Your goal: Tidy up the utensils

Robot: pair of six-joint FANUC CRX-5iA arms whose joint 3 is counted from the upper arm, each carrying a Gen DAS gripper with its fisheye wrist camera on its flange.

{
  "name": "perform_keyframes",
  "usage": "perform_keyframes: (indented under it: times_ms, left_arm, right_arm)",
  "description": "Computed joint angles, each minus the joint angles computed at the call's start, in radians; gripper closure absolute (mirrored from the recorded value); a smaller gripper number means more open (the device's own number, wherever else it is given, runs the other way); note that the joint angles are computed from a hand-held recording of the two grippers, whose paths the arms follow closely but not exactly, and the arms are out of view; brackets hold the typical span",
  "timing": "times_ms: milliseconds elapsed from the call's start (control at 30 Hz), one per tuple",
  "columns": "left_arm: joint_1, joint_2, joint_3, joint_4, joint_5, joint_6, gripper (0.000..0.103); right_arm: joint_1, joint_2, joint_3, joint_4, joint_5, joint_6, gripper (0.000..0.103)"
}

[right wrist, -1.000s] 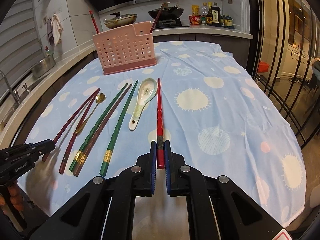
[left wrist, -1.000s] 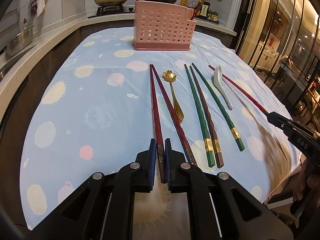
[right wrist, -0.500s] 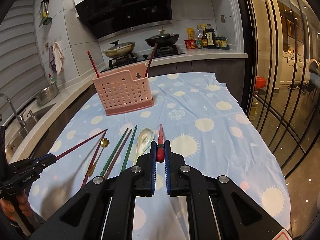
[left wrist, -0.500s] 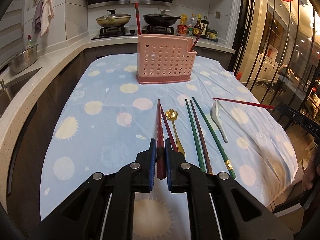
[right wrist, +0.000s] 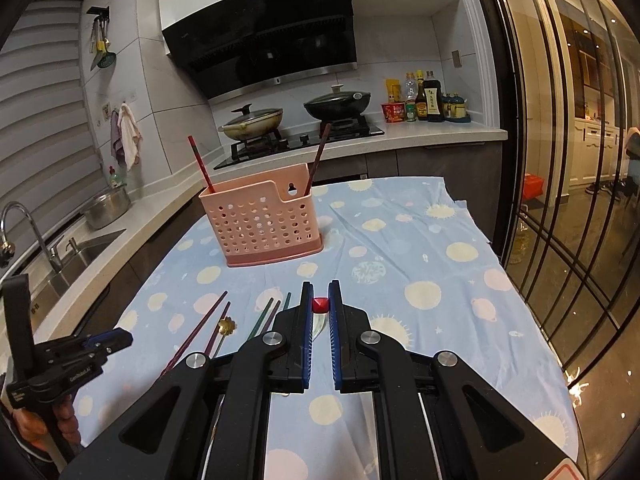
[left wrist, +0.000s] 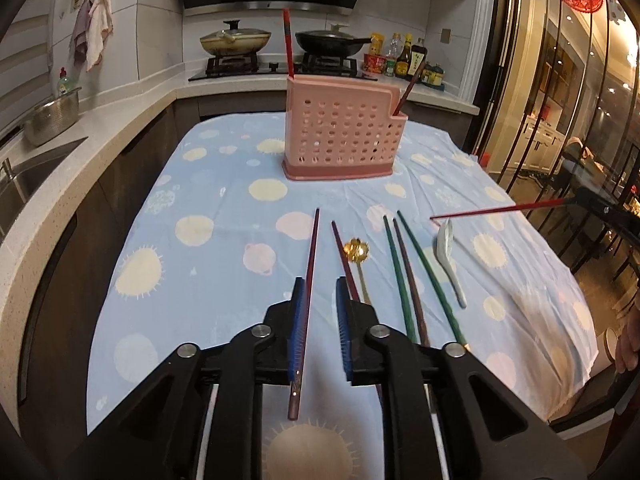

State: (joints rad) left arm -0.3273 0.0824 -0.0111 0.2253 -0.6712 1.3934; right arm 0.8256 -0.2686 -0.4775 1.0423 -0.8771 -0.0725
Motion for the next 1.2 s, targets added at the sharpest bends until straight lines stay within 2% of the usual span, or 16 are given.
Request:
perform_keyframes:
  times_ms: [133, 200, 333, 467, 567, 667, 833, 900, 1200]
  left_arm:
    - [0.006, 0.015, -0.021, -0.018, -0.048, 0.032, 0.075]
    - [0.007, 0.014, -0.034, -0.036, -0.058, 0.052, 0.065]
    - [0.011, 0.022, -0.049, -0.044, -0.076, 0.059, 0.064]
    - [0.010, 0.022, -0.064, -0.044, -0.049, 0.051, 0.064]
    - [0.010, 0.027, -0.060, -0.048, -0.042, 0.049, 0.069]
    - [0.017, 0.020, -0.074, -0.015, -0.045, 0.016, 0.082]
    - [0.026, -0.003, -0.112, 0.027, -0.040, -0.018, 0.089]
    - [0.023, -0.003, -0.113, 0.020, -0.037, -0.013, 0.095]
    - [0.025, -0.018, -0.116, 0.060, -0.035, -0.039, 0.096]
  right_arm:
    - [0.010, -0.003, -0.010, -0.025, 0.005, -0.007, 0.096]
    - [0.017, -0.006, -0.013, -0.031, 0.001, -0.009, 0.096]
    - [0.028, -0.010, -0.015, -0.033, -0.012, -0.017, 0.096]
    - [0.029, -0.008, -0.012, -0.038, -0.017, -0.020, 0.096]
    - [0.033, -0.005, -0.010, -0.042, -0.021, -0.018, 0.096]
    - [0.036, -0.006, -0.011, -0.044, -0.026, -0.021, 0.096]
    - [0.040, -0.011, -0.017, -0.041, -0.031, -0.031, 0.096]
    - [0.041, -0.011, -0.018, -0.042, -0.030, -0.031, 0.096]
    - [0.043, -0.018, -0.027, -0.016, -0.035, -0.044, 0.096]
